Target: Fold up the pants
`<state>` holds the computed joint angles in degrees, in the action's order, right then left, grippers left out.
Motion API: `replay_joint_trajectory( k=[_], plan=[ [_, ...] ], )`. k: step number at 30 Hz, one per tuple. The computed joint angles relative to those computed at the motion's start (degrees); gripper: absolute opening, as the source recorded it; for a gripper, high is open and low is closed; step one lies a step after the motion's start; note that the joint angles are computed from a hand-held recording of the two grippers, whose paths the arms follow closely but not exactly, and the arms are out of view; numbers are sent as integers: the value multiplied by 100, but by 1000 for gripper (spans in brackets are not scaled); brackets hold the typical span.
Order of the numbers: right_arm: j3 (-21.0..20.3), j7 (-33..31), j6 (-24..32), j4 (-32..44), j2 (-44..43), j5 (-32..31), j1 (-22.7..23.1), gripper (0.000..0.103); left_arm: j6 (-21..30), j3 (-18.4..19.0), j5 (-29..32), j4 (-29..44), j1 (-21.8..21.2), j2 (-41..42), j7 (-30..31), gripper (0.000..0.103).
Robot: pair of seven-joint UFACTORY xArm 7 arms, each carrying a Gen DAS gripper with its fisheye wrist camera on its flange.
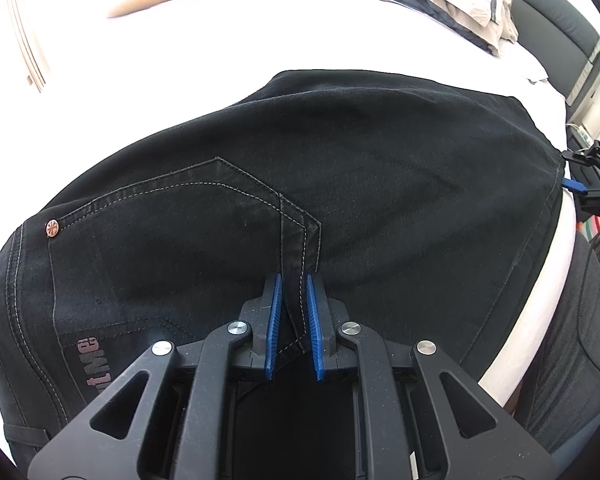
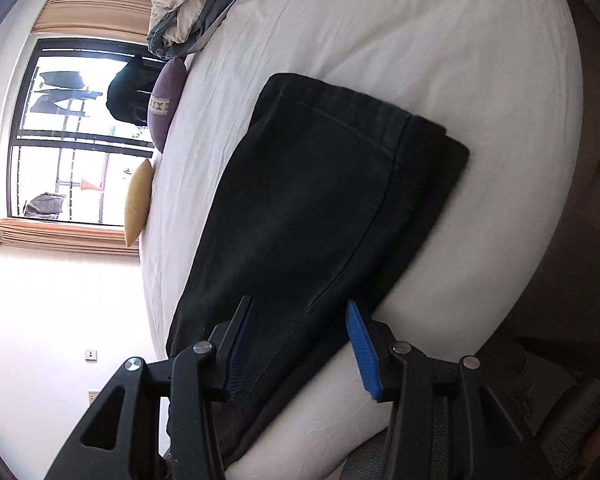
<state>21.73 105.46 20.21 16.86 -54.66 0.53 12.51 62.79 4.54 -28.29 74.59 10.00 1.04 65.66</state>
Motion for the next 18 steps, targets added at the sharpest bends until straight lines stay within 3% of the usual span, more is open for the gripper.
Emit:
replay_joint_trajectory(
  k=[3, 5, 8, 15, 18],
  plan=[
    [4, 89, -473, -115, 167, 47, -69, 48, -49, -7, 22, 3, -2, 5, 39, 13],
    [-109, -52, -721, -30, 490, 54, -10, 28, -25, -6, 26, 18, -2, 11, 39, 13],
    [-69, -180, -694, 101, 633, 49, 69, 8, 14, 0, 43, 34, 6, 15, 54, 13],
    [298, 478, 59, -17, -66, 92, -8, 3, 122, -26, 295, 115, -38, 22, 53, 13],
    [298, 582, 92, -77, -58, 43, 38, 3, 216, -8, 304, 149, -13, 30, 100, 13]
  ],
)
